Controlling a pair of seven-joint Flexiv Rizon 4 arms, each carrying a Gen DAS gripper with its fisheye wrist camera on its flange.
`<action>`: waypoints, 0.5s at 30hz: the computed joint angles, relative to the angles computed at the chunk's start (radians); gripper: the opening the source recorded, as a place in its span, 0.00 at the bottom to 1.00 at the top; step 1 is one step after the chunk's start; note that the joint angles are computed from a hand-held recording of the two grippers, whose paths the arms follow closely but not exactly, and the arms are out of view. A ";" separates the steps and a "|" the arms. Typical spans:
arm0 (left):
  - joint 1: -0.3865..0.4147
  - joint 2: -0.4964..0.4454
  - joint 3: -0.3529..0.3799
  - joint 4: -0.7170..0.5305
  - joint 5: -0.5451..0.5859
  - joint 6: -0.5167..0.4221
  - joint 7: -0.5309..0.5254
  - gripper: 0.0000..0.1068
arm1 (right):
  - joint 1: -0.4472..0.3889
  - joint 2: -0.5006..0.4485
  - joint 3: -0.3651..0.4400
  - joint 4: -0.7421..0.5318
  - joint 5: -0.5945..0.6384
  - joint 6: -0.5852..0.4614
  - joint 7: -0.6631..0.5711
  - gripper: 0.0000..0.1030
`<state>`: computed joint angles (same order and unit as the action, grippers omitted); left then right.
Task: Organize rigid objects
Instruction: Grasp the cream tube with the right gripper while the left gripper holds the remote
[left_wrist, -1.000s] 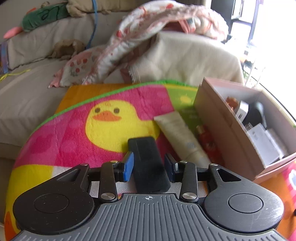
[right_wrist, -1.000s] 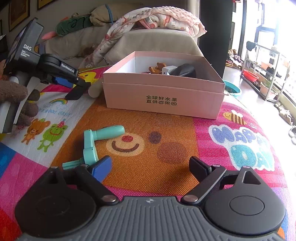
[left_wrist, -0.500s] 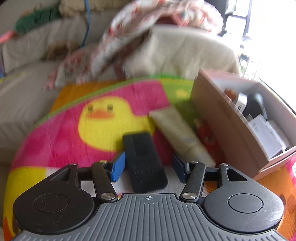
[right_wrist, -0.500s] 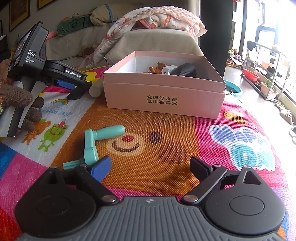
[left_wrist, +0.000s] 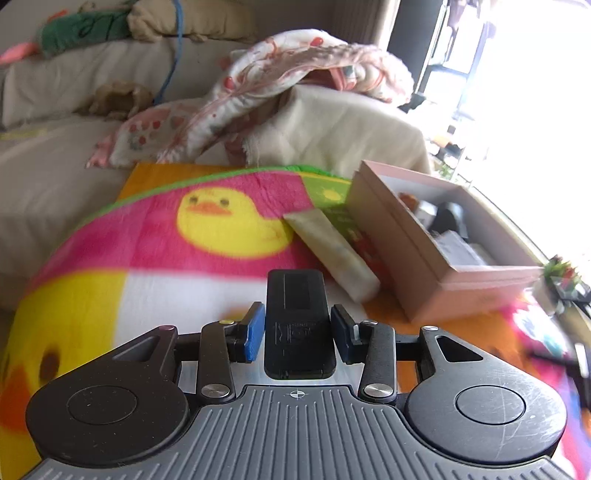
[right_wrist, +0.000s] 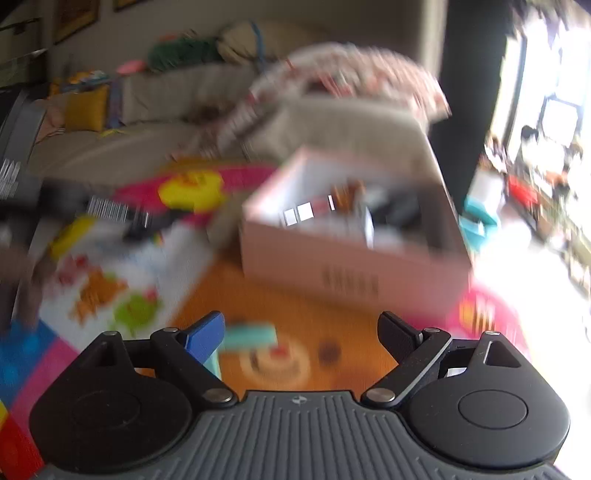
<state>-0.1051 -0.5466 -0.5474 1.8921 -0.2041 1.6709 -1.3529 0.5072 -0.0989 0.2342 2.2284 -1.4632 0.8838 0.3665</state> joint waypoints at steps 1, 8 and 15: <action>0.065 0.013 -0.073 0.048 -0.002 0.015 0.001 0.41 | -0.005 -0.011 -0.012 -0.039 -0.010 0.024 -0.045 0.88; 0.385 0.039 -0.397 0.271 0.079 0.112 -0.118 0.41 | 0.021 -0.293 -0.050 -0.447 0.401 0.098 -0.592 0.56; 0.523 0.009 -0.510 0.334 0.188 0.150 -0.229 0.41 | 0.090 -0.554 -0.072 -0.840 0.805 -0.276 -0.890 0.39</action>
